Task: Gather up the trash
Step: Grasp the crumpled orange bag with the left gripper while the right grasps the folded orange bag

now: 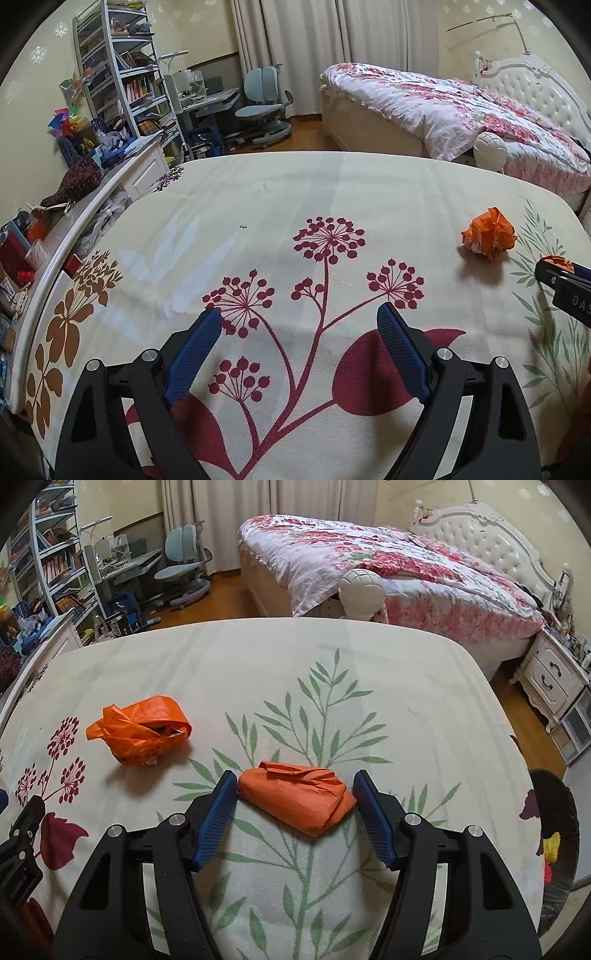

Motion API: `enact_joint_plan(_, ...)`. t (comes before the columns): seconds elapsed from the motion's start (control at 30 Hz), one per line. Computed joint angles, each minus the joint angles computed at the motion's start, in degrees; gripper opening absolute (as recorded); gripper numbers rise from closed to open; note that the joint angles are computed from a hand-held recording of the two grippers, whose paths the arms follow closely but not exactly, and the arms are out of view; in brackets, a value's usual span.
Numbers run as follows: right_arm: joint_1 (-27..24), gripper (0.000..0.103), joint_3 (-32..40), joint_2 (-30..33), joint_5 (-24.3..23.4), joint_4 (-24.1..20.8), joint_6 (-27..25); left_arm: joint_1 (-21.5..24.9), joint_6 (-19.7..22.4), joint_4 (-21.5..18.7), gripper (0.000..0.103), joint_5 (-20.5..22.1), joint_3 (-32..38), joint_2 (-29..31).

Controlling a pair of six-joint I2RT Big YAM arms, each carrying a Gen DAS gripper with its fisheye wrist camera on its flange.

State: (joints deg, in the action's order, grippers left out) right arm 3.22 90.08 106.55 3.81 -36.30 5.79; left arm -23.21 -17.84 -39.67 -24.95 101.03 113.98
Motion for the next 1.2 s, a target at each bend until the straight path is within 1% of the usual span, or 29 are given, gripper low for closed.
enact_joint_plan(0.27, -2.76, 0.063, -2.42, -1.66, -0.83, 0.84, -1.33, -1.50, 1.05, 0.41, 0.086, 1.71, 1.38, 0.85)
enact_joint_plan(0.6, -6.45, 0.063, -2.71, -1.70, -2.45, 1.16, -3.32, -4.45, 3.19, 0.00, 0.086, 3.93, 7.35, 4.62)
enact_joint_plan(0.8, -7.92, 0.063, -2.39, -1.37, -3.72, 1.22, -4.18, -5.59, 3.96, -2.98, 0.086, 4.16, 14.22, 8.71)
enact_joint_plan(1.0, -8.22, 0.063, -1.60, -0.76, -4.24, 1.14, -5.00, -6.07, 4.01, -6.17, 0.086, 3.79, 20.72, 12.52)
enact_joint_plan(1.2, -8.57, 0.064, -1.13, -0.37, -5.10, 1.11, -5.23, -6.13, 4.73, -10.25, 0.086, 3.41, 28.17, 16.71)
